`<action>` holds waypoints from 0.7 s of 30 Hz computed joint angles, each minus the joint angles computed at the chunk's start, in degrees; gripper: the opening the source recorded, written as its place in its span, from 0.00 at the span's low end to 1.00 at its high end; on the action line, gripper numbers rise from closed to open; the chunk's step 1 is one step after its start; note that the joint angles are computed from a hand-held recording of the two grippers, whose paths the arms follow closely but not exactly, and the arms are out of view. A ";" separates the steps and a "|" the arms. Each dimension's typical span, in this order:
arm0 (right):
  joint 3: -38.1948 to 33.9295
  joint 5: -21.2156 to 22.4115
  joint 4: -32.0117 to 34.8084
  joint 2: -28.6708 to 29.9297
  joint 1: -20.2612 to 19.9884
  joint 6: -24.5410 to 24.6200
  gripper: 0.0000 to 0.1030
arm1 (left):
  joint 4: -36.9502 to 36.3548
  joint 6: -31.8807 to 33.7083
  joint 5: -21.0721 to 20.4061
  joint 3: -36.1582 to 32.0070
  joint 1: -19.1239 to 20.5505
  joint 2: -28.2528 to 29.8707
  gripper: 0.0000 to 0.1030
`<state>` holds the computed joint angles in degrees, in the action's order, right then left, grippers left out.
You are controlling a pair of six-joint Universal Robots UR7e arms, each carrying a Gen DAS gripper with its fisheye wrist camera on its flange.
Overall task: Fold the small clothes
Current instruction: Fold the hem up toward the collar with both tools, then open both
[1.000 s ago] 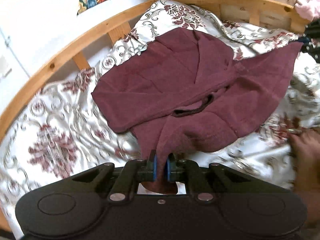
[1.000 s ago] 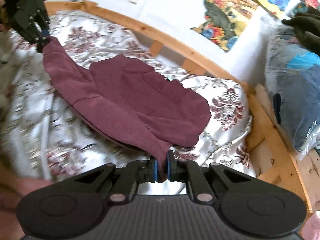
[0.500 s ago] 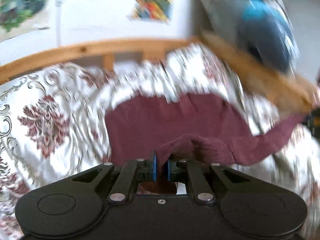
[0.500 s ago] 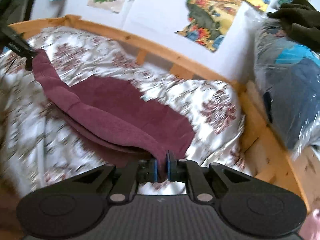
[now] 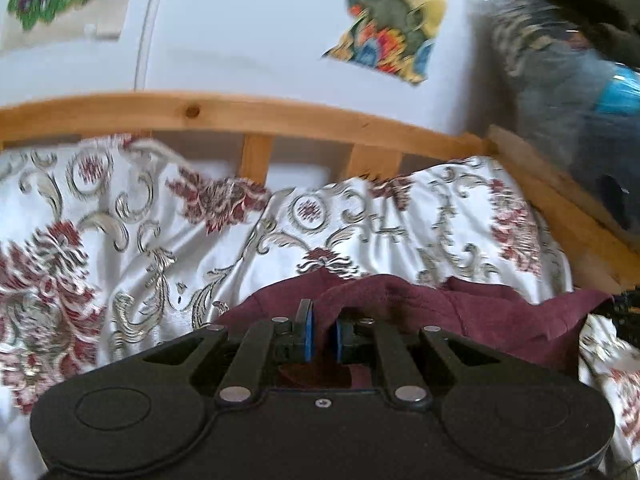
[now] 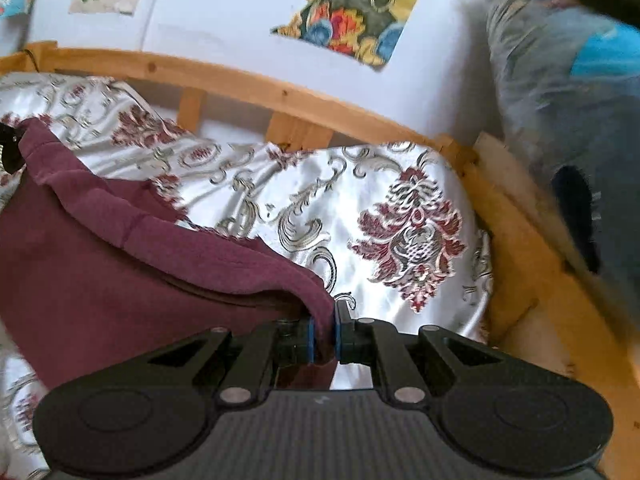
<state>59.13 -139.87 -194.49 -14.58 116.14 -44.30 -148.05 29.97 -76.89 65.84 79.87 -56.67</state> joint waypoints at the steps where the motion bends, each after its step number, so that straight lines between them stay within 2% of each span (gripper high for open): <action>1: -1.52 0.07 1.05 0.86 -0.51 0.14 0.11 | 0.96 -1.02 0.11 -2.06 0.38 1.61 0.11; 6: -9.40 0.68 6.06 5.14 -2.64 0.57 0.12 | 4.29 -5.22 0.67 -9.36 2.12 7.54 0.11; 10: -13.78 0.77 10.09 7.27 -3.58 2.45 0.13 | 7.14 -5.89 1.44 -13.59 3.08 10.85 0.11; 13: -15.54 1.13 12.84 8.06 -4.21 4.16 0.13 | 9.52 -6.62 -0.73 -15.02 4.02 11.66 0.12; 16: -17.10 1.31 13.95 9.06 -4.57 4.17 0.13 | 10.58 -5.80 -1.44 -16.03 4.39 12.13 0.13; 21: -20.12 1.73 14.33 10.91 -5.05 5.94 0.13 | 13.41 -8.05 -3.75 -19.35 5.16 13.12 0.15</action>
